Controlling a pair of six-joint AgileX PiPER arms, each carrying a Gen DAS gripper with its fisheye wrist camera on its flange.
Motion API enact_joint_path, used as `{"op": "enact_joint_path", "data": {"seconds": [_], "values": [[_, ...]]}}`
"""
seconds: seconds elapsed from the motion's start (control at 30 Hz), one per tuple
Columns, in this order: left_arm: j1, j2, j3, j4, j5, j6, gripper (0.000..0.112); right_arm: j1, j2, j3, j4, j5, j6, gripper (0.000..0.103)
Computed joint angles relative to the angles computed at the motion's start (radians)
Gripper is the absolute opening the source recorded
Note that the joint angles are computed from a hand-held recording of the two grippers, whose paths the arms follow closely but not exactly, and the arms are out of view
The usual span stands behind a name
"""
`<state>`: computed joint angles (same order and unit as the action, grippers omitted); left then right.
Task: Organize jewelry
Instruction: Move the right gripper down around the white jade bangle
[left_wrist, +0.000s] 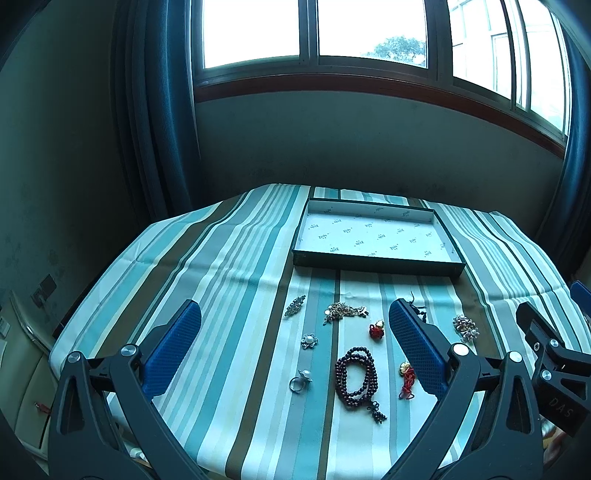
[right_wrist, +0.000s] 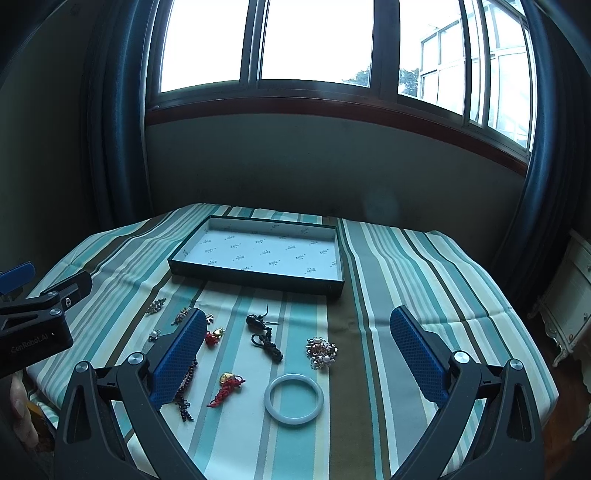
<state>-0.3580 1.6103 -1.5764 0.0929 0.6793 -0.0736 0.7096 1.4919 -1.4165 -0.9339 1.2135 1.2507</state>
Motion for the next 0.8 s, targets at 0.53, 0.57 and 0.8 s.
{"op": "enact_joint_path", "data": {"seconds": [0.53,0.57,0.8], "values": [[0.062,0.268,-0.087,-0.024,0.106,0.076,0.101,-0.244,0.065,0.179,0.337,-0.290,-0.170,0.098],[0.062,0.276,-0.091,-0.026,0.108,0.082,0.101,-0.252,0.071,0.180,0.350,-0.299,-0.182,0.097],[0.054,0.316,-0.127,-0.025,0.131,0.092,0.101,-0.300,0.117,0.177,0.455,-0.329,-0.270,0.058]]}}
